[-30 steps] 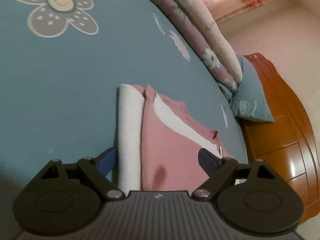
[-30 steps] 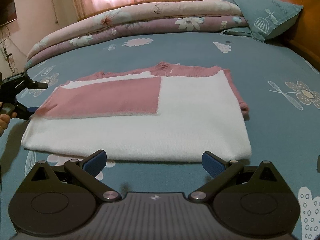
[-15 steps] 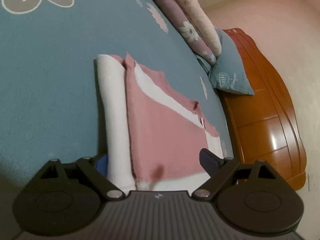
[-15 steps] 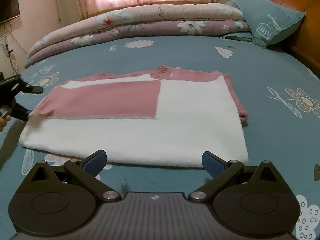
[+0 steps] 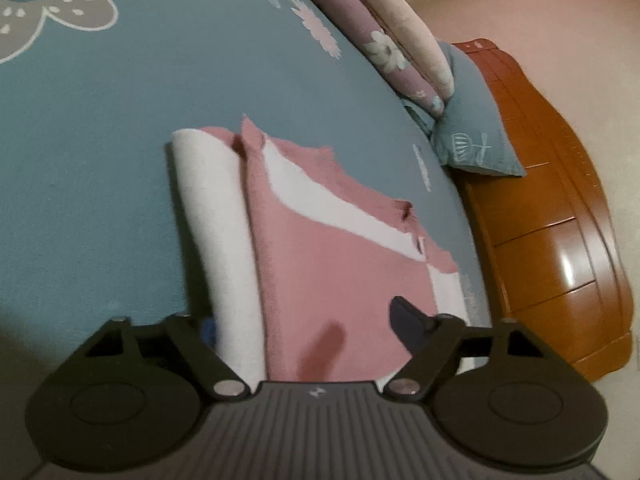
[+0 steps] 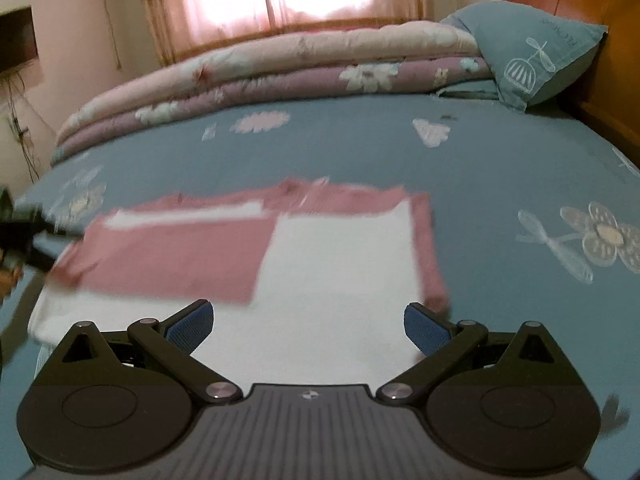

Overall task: Fold clothes
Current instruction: 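Roll both grippers and pinch the sweater's folded edge with both, then lift the pinched sweater edge up with both grippers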

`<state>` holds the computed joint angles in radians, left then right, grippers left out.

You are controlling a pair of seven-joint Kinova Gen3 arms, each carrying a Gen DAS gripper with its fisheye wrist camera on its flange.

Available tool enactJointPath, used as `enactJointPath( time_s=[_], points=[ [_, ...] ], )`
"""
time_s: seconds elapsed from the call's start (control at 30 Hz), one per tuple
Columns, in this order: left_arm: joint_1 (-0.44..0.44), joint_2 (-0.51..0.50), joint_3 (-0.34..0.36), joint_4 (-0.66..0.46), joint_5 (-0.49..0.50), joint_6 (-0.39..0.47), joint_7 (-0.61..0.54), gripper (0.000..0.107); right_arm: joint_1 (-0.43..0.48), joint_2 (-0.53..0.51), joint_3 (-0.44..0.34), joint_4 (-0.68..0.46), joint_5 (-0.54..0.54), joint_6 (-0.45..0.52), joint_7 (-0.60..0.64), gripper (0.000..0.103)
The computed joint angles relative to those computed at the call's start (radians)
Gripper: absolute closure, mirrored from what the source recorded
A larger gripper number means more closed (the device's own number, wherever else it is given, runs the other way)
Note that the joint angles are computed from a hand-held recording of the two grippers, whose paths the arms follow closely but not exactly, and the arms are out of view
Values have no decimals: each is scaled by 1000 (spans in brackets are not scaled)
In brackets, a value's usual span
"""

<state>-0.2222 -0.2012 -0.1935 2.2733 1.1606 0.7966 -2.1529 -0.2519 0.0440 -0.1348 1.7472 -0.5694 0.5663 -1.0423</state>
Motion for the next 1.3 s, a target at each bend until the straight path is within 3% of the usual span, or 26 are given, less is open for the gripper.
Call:
enactJointPath(
  time_s=[0.1,0.13,0.23,0.3,0.5,0.6,0.67,0.8,0.87,1.0,1.1,1.2,1.3],
  points=[
    [-103,-6,116,-42,-115,-2,122,69,132,112,-38,-134,-67,116,46,0],
    [-149,-8,162,-57,-156,5,163,86,179,159,-62,-181,-92,156,50,0],
    [-269,-20,292,-94,-245,31,285,85,302,298,-137,-309,-150,278,2,0],
    [-269,-25,329,-122,-314,26,366,85,350,390,-161,-392,-185,360,-31,0],
    [-9,-6,182,-179,-496,-20,552,84,406,645,-206,-650,-267,598,-131,0],
    [114,7,98,-195,-549,-41,605,84,316,687,-108,-789,-244,703,-169,0],
    [130,13,88,-196,-546,-49,609,84,268,713,-84,-882,-200,756,-193,0],
    [142,10,81,-182,-535,-69,605,84,216,783,-116,-1043,-121,847,-244,0],
    [147,11,81,-177,-530,-81,603,84,223,780,-128,-1038,-115,857,-229,0],
    [154,8,59,-165,-498,-82,565,84,326,769,-202,-954,-157,929,-184,0],
    [151,15,56,-167,-482,-78,547,84,380,749,-239,-876,-184,901,-149,2],
    [143,12,63,-166,-485,-77,559,84,328,770,-205,-916,-205,850,-211,3],
    [143,5,69,-164,-497,-80,573,84,242,797,-166,-1042,-133,891,-281,2]
  ],
)
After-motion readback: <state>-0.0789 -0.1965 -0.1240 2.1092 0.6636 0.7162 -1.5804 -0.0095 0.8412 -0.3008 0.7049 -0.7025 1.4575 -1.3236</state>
